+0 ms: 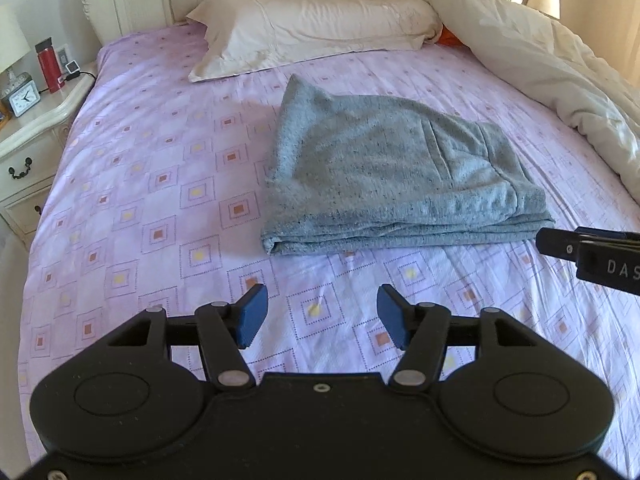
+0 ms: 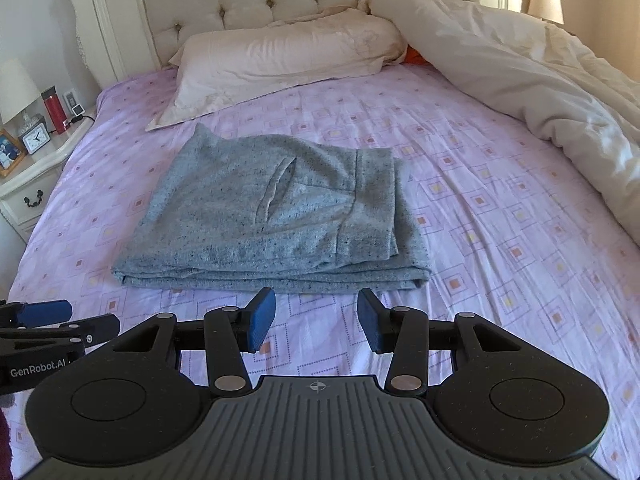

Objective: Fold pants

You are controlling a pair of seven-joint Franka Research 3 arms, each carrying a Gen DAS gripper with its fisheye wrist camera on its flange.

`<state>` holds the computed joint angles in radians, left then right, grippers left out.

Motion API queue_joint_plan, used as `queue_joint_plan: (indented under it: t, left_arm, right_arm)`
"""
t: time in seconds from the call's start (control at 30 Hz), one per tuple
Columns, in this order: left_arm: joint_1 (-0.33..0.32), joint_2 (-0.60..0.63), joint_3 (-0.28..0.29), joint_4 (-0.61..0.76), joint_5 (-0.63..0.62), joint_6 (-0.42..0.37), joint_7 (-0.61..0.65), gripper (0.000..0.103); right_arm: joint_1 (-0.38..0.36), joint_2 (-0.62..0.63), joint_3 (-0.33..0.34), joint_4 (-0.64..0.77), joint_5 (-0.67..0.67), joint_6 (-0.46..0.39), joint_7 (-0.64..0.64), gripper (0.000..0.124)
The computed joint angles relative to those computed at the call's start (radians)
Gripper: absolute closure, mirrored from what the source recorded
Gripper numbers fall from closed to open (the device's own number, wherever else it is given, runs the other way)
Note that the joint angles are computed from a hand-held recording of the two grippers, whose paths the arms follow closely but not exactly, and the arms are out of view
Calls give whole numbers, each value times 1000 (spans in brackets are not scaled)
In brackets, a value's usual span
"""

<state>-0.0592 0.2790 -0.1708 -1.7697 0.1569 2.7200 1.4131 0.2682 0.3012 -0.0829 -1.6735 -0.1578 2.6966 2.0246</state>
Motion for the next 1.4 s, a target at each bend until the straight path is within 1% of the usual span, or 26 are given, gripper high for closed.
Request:
queue_joint_plan:
  t: [0.37,0.67,1.4]
  left_arm:
    - [-5,11,11,17,25,-13,-28,38]
    - [1,16,5,27,16,-22,-15,39]
    - [-4,13,4,22,27,-11,-12,39]
  right_arm:
    - [-1,14,5,20,23,-12,-21,80]
    - [2,17,2,23,20,-15,-16,80]
    - [-1,19,8,27,40,-25,-27,80]
